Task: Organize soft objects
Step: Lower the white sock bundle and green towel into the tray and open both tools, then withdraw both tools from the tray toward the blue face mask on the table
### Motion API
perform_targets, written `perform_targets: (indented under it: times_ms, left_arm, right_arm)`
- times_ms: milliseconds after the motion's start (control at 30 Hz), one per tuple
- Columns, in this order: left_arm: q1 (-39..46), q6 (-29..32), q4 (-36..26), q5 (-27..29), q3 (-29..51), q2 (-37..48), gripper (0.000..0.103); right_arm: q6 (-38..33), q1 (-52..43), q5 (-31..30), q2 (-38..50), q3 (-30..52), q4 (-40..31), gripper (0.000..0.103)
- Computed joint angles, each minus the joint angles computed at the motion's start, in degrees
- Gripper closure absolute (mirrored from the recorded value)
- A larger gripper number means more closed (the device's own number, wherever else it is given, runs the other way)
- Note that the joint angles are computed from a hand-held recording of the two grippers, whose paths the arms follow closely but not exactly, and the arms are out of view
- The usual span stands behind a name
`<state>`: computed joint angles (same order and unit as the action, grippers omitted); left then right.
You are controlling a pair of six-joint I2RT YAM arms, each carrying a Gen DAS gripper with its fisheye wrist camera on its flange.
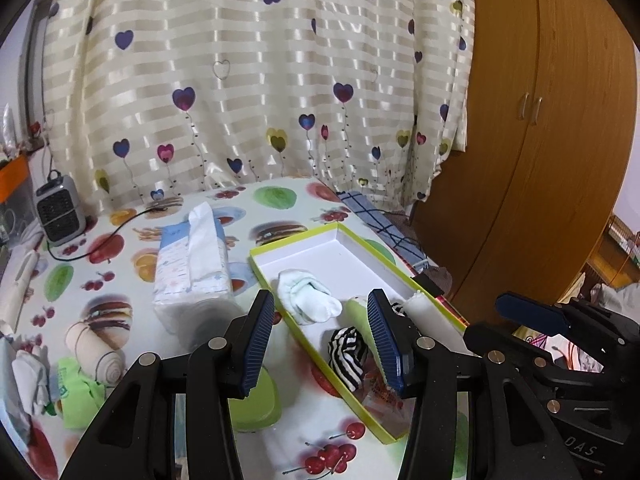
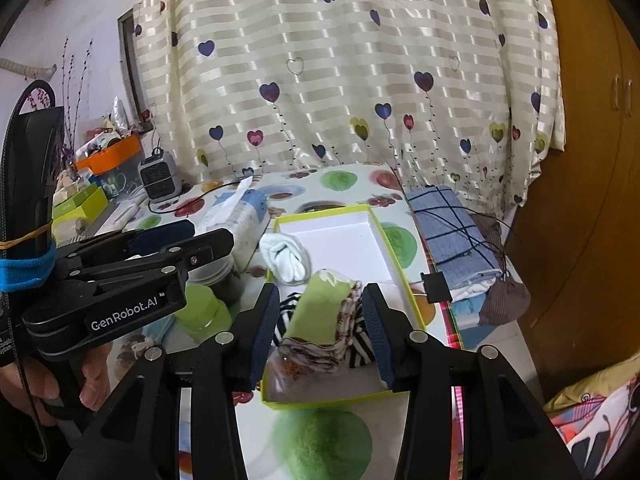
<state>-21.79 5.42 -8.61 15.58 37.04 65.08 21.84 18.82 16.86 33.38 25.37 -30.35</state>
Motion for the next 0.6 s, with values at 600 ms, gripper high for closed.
perform_targets:
  times_ms: [600]
  left_arm:
    - [17.99,5.8,-4.72,10.19,-2.74,-5.17,0.055]
  right_arm:
    - [5.92,16.77,9.36,9.34,4.05,2.87,0.058]
